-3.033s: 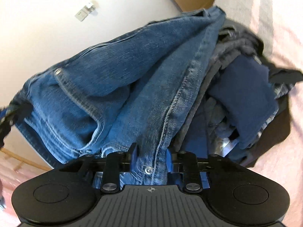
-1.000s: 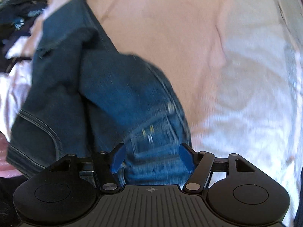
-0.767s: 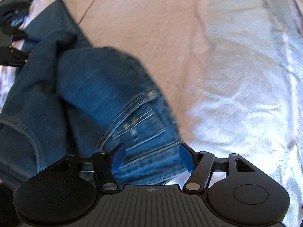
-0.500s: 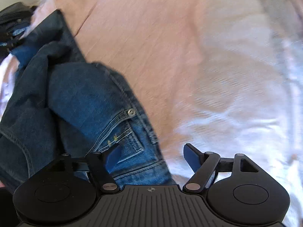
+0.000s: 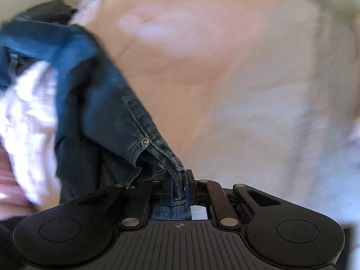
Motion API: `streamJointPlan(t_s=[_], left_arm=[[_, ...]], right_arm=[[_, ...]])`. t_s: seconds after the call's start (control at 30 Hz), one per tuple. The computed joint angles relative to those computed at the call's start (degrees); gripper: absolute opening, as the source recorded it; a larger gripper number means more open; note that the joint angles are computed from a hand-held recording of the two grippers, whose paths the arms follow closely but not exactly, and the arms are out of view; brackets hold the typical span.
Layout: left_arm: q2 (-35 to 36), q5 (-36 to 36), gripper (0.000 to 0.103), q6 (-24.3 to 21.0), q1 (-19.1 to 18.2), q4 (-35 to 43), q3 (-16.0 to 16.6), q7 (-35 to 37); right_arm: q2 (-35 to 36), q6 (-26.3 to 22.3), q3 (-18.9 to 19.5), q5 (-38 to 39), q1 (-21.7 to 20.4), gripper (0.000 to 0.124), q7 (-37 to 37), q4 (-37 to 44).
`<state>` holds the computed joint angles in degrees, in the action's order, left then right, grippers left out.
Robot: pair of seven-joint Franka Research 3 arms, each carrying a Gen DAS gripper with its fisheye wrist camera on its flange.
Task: Fold clothes
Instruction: 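Swing the held jeans over the open bed with both grippers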
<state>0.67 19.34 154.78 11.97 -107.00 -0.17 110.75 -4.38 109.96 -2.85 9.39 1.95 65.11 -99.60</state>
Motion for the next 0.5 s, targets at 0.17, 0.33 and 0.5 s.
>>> streamJointPlan(t_s=[0.17, 0.33, 0.5], left_arm=[[-0.9, -5.1, 0.013, -5.1, -1.0, -1.7, -0.8, 1.3], [-2.0, -2.7, 0.011, -4.9, -2.6, -8.7, -1.7, 2.6], [-3.1, -7.1, 0.012, -6.6, -3.2, -12.7, -1.1, 9.7]], right_arm=[[10.6, 4.6, -3.4, -9.9, -4.0, 0.023, 4.5, 13.4], [6.2, 16.0, -2.9, -16.4, -3.3, 0.069, 7.7, 1.3], [-5.0, 20.2, 0.0, -13.1, -1.7, 0.071, 2.8, -19.2]])
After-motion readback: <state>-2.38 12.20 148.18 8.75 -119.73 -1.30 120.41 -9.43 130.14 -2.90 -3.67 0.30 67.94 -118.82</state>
